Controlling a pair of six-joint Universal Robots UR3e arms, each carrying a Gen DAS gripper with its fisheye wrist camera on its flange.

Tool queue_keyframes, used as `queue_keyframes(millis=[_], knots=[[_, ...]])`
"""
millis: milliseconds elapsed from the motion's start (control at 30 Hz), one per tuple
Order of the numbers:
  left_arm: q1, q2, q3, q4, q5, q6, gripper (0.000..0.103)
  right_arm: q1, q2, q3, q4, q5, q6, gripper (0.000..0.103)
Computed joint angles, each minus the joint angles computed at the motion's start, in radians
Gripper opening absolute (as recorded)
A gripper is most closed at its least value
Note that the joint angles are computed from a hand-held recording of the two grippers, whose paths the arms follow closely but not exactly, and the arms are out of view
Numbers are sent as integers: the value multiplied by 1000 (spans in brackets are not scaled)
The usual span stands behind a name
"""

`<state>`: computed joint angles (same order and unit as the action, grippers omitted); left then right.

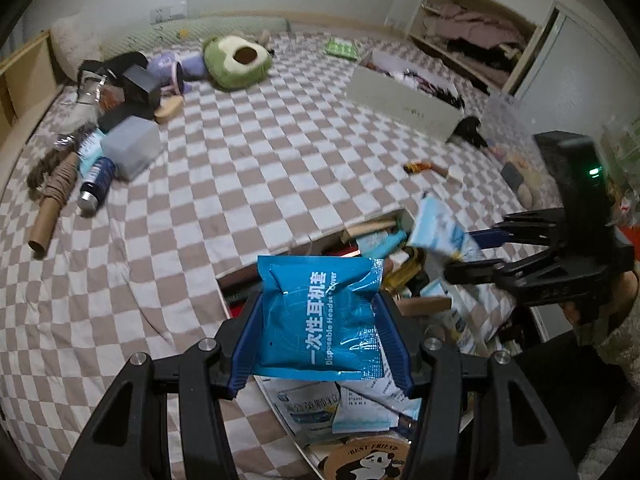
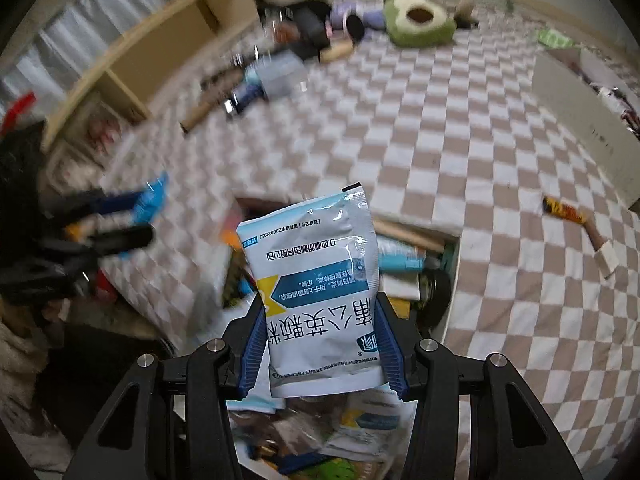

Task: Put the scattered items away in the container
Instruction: 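Carry the blue packet and white sachet over the cardboard box with both tools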

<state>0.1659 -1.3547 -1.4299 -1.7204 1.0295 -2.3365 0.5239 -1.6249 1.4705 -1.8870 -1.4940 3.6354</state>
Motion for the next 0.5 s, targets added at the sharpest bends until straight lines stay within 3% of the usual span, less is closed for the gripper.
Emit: queue_keyframes(millis=[500], knots=[[-113, -78, -7, 47, 66, -9, 55, -44, 81, 66, 7, -7, -231, 51]])
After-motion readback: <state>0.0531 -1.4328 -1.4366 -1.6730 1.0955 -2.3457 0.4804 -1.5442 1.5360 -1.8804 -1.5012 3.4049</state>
